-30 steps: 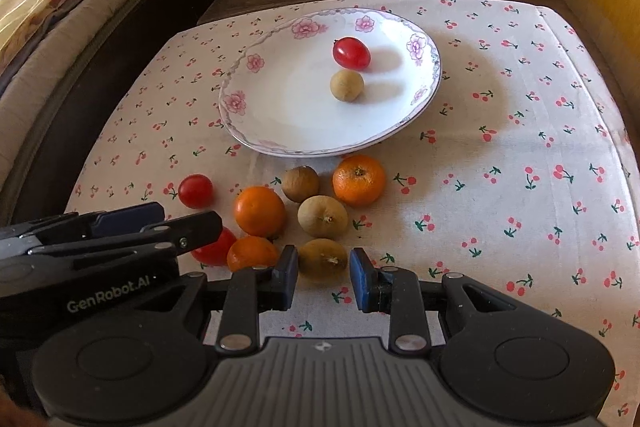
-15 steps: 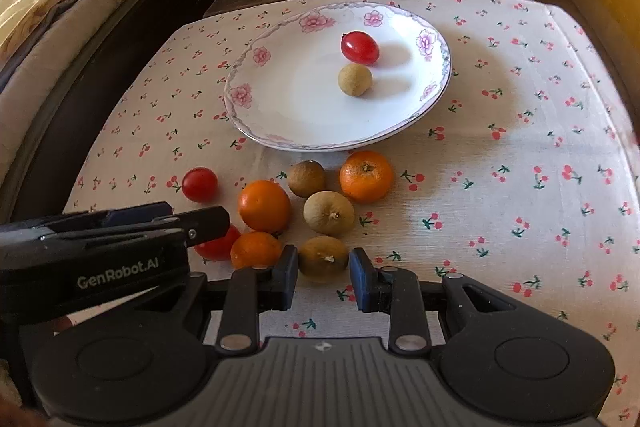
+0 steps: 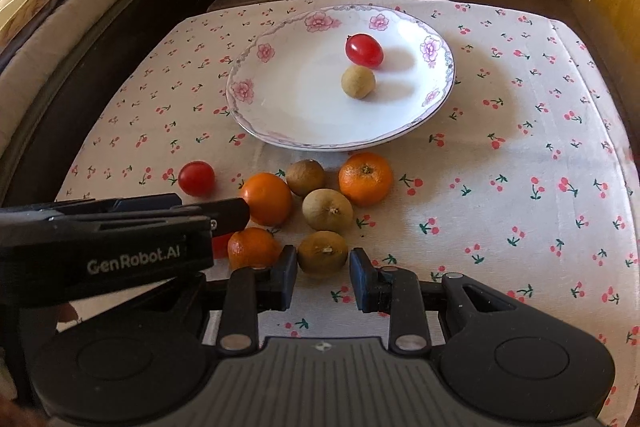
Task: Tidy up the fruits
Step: 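Close the right tool on another brown kiwi in the cluster, then grasp an orange mandarin with the left tool while the right holds the kiwi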
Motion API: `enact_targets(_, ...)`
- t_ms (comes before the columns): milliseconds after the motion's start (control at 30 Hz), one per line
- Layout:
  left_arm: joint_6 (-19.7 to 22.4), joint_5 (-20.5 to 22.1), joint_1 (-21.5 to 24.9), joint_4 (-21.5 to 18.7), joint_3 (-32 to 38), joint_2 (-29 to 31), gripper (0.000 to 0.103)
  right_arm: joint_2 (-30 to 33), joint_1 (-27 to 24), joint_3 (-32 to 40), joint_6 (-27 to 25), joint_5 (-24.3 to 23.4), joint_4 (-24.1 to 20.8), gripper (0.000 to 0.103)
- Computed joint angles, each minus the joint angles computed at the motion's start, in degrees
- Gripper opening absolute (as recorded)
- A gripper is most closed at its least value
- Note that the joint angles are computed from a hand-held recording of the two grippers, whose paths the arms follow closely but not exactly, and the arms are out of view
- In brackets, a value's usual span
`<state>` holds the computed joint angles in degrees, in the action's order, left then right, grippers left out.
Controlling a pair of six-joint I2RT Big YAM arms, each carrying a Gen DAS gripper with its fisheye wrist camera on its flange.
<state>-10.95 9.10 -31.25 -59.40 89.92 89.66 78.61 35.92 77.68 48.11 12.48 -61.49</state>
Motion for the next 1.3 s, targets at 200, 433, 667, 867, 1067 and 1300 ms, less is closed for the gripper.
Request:
enact_targets(200,1.07,-0.28,-0.18,0.07,-0.41,-0.6,0.065,-1.67,-0.44,-1.08,0.26,0.04,0.21,0.029)
enact_targets(433,3.15,-0.05,-0.18,-0.1,-0.78,-1.19,0.062,-2.3,-0.52,-1.78,0.37,-0.02,0.62,0.029)
enact_targets(667,-0.86,1.32,0.56,-0.45,0.07,0.25,0.063,-2.23,-0.59,-1.87,0.29,-0.03,0.92,0.029)
enact_targets(867,0.8,1.46,0.64,-1.9,-0.06,-0.66,0.062,-1.94,-0.63,-1.59,-0.57,-0.2,0.84,0.029)
enact_targets(1067,3.17,1.96,1.52,-3.86,-0.86,-1.77,0.062,-2.28,-0.59,-1.88,-0.67,-0.27,0.77,0.029)
enact_targets(1300,1.51,4.21,1.75,-2.32,-2.41,-3.55,0.062,-2.5,-0.38,-1.89,-0.41,0.47,0.48,0.029)
